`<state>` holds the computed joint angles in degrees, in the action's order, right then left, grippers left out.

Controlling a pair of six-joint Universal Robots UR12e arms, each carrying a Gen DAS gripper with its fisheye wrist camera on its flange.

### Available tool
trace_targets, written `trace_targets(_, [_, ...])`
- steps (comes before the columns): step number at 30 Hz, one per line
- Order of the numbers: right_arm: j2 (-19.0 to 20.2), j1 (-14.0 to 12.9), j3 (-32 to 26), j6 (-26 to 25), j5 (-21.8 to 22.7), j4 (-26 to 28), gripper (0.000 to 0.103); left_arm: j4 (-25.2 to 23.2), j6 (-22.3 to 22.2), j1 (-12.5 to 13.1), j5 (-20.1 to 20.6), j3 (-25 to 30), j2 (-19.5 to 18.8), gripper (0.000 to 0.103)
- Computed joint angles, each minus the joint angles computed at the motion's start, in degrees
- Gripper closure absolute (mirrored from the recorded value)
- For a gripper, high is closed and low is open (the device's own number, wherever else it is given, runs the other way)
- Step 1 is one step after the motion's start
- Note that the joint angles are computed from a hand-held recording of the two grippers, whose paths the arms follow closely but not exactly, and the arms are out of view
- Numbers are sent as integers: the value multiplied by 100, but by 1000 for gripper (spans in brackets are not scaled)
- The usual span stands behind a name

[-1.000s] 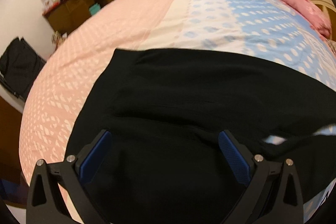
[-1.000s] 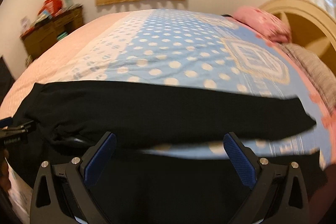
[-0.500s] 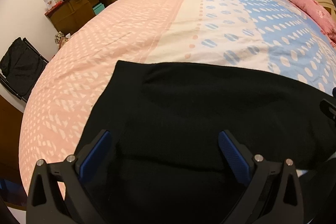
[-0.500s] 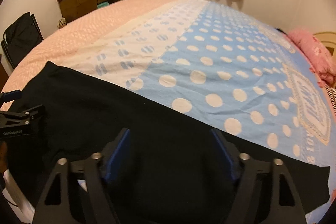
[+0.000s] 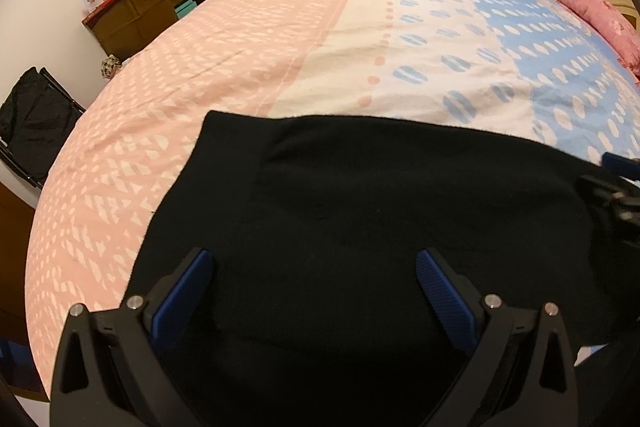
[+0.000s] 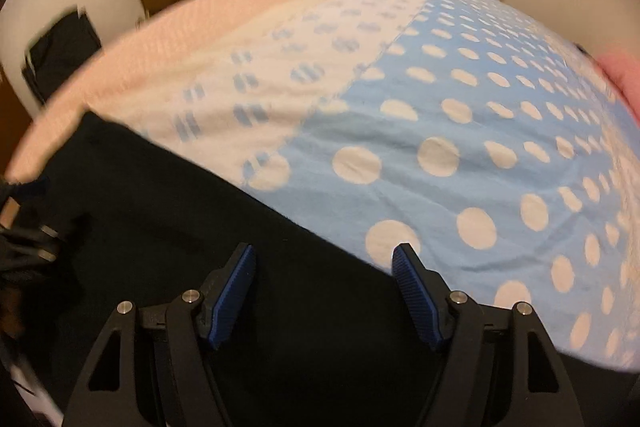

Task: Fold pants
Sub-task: 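Grasp the pants waistband edge with both grippers and lift it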

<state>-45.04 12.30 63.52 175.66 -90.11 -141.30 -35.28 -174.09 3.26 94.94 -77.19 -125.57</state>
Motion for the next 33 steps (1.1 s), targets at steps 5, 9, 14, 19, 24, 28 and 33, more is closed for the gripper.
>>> trace_targets(5, [39, -96, -31, -116, 502, -39, 48, 88, 5, 67, -156, -129, 86, 0])
trace_targets(9, [-41, -29, 27, -680, 483, 58, 88, 184, -10, 142, -280, -275, 202, 0])
trace_targets(14, [-12, 19, 2, -550, 176, -333, 87, 195, -233, 231, -627, -428, 330, 0])
trace_targets(19, [100, -148, -269, -580, 1013, 411, 75, 196, -174, 193, -561, -496, 384, 0])
trace_targets(24, [97, -267, -334, -686, 1625, 776, 43, 145, -164, 209, -638, -462, 373, 0])
trace_targets(28, [38, -156, -231, -1432, 1255, 777, 51, 105, -129, 201, -558, -428, 340, 0])
trace_targets(33, [-15, -103, -236, -1726, 1126, 878, 95, 77, -150, 185, -510, -415, 339, 0])
